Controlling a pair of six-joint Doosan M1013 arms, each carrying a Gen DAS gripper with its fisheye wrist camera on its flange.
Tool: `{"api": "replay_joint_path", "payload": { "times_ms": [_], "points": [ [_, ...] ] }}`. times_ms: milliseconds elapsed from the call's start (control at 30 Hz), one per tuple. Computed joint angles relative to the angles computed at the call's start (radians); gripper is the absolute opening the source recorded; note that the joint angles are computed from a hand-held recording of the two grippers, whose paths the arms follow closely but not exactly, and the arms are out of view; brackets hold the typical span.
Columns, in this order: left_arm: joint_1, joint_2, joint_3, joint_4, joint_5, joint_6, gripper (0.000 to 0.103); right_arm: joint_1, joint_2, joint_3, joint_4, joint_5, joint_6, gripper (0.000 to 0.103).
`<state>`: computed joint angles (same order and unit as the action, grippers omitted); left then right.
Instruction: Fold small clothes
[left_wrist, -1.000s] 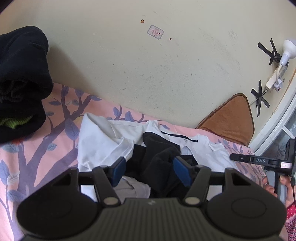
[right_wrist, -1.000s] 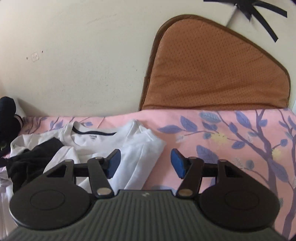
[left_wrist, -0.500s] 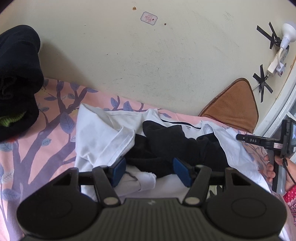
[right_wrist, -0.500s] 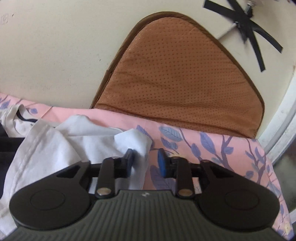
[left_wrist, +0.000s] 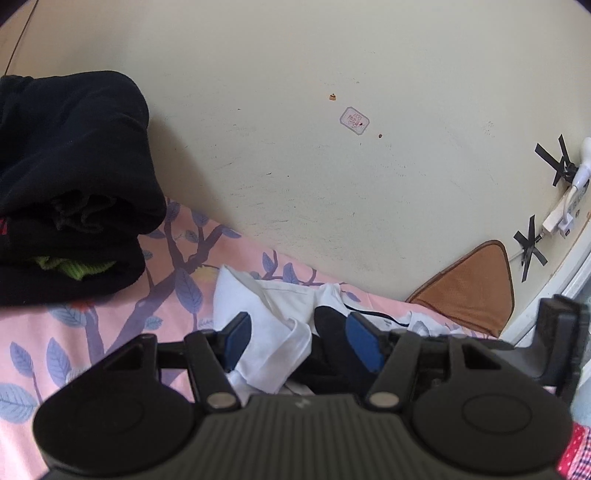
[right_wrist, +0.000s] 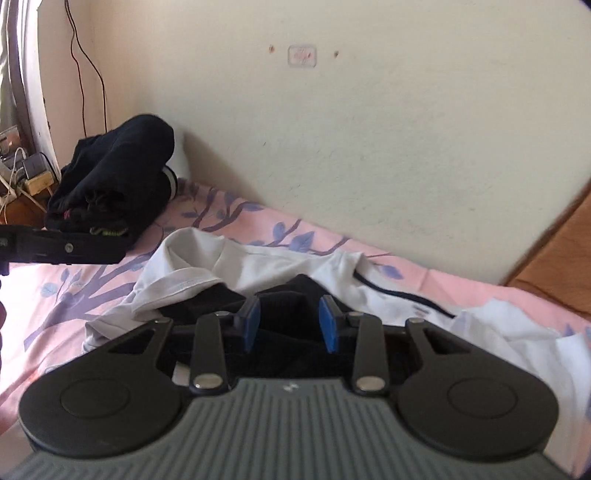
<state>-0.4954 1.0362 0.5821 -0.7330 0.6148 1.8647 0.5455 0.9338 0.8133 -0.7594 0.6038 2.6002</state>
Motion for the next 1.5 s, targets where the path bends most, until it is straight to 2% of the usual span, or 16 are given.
{"api": "replay_joint_path", "payload": {
  "times_ms": [33,100,200,267,333,500,667,733,800,867,967,1067,1133,1167,1367,1500],
  "points": [
    [-0.002,0.001,-0.003,0.028,-0.003,-0.017,0.058,-0.001,0.029,-0.036,0.049,0.027,-0.057,0.020],
    [-0.009,0.001,-0.005,0.126,-0.020,-0.078,0.058,0.002,0.048,-0.058,0.030,0.020,-0.061,0.020],
    [-0.010,0.009,-0.022,0.207,-0.014,-0.156,0.058,-0.010,0.008,-0.004,0.094,-0.014,-0.079,0.021],
    [-0.005,0.014,-0.032,0.178,-0.001,-0.155,0.058,-0.007,-0.043,0.082,-0.088,-0.035,0.083,0.022],
    [-0.005,0.013,-0.028,0.172,-0.006,-0.144,0.058,-0.009,-0.077,0.129,-0.207,0.013,0.207,0.026],
    [-0.022,0.024,-0.046,0.324,-0.004,-0.206,0.058,-0.027,-0.150,0.241,-0.308,0.141,0.437,0.026],
    [-0.030,0.078,-0.141,0.411,0.096,-0.255,0.058,-0.002,-0.260,0.484,-0.482,0.115,0.785,0.031],
    [-0.035,0.101,-0.178,0.431,0.136,-0.246,0.058,0.019,-0.281,0.553,-0.471,0.124,0.807,0.032],
    [-0.046,0.086,-0.143,0.469,0.100,-0.223,0.064,0.046,-0.285,0.587,-0.444,0.205,0.797,0.032],
    [-0.052,0.074,-0.119,0.479,0.085,-0.202,0.067,0.070,-0.299,0.641,-0.510,0.232,0.910,0.046],
    [-0.063,0.071,-0.118,0.543,0.096,-0.226,0.068,0.089,-0.326,0.704,-0.624,0.217,1.099,0.052],
    [-0.056,0.010,-0.009,0.484,0.060,-0.223,0.067,0.103,-0.325,0.702,-0.686,0.206,1.079,0.052],
    [-0.052,-0.050,0.103,0.435,0.003,-0.183,0.064,0.101,-0.301,0.656,-0.590,0.231,0.894,0.044],
    [-0.053,-0.081,0.155,0.431,-0.020,-0.173,0.060,0.099,-0.286,0.634,-0.548,0.270,0.829,0.005],
    [-0.049,-0.281,0.489,0.309,-0.169,0.050,0.058,0.082,-0.321,0.711,-0.570,0.298,1.042,0.009],
    [-0.037,-0.390,0.655,0.170,-0.170,0.229,0.059,0.130,-0.371,0.794,-0.704,0.276,1.159,0.022]
  ]
}}
